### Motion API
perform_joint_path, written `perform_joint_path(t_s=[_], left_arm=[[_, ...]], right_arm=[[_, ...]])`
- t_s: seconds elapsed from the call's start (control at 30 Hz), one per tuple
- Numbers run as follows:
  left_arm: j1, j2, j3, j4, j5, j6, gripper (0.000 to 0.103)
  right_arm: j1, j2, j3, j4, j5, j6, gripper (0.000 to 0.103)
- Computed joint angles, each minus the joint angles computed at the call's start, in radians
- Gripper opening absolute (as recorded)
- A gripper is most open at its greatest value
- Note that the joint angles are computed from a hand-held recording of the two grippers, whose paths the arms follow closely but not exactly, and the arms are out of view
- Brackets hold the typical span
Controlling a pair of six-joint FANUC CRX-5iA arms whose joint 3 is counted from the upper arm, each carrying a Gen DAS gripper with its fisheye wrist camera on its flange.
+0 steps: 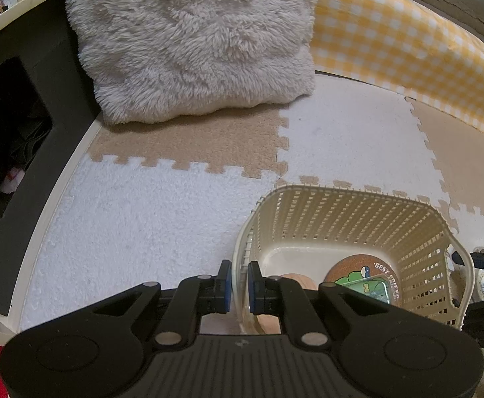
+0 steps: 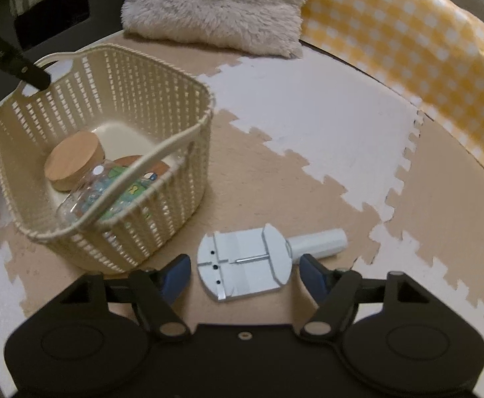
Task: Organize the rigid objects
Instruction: 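Lift the white watch-band tool into the basket with the right gripper and release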
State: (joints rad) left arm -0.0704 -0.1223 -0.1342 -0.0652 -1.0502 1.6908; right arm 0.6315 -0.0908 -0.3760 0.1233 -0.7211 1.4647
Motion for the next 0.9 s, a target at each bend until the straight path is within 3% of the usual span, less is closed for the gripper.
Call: perform_joint_path(t_s=[0.1,0.3,0.57,0.9], left_arm=[[-0.001,0.001,0.0,0.001,0.0,0.002,0.009],[0.0,0.001,0.0,0.001,0.0,0.0,0.009],[0.0,0.001,0.0,0.001,0.001,0.001,0.009],[0.0,0.004,0.003,-0.002,-0.003,-0.002,0.009]], right_arm=[[0.001,0.01,0.006,-0.006,-0.013,0.006,0.065],[0.011,-0.006,-0.01,0.033,-0.003,-0.046,0.065],[0.008,-0.064,-0.038,0.116,0.033,-0.218,0.065],[0.068,-0.217,-0.097,0.23,0.137,-0.509,0.065]])
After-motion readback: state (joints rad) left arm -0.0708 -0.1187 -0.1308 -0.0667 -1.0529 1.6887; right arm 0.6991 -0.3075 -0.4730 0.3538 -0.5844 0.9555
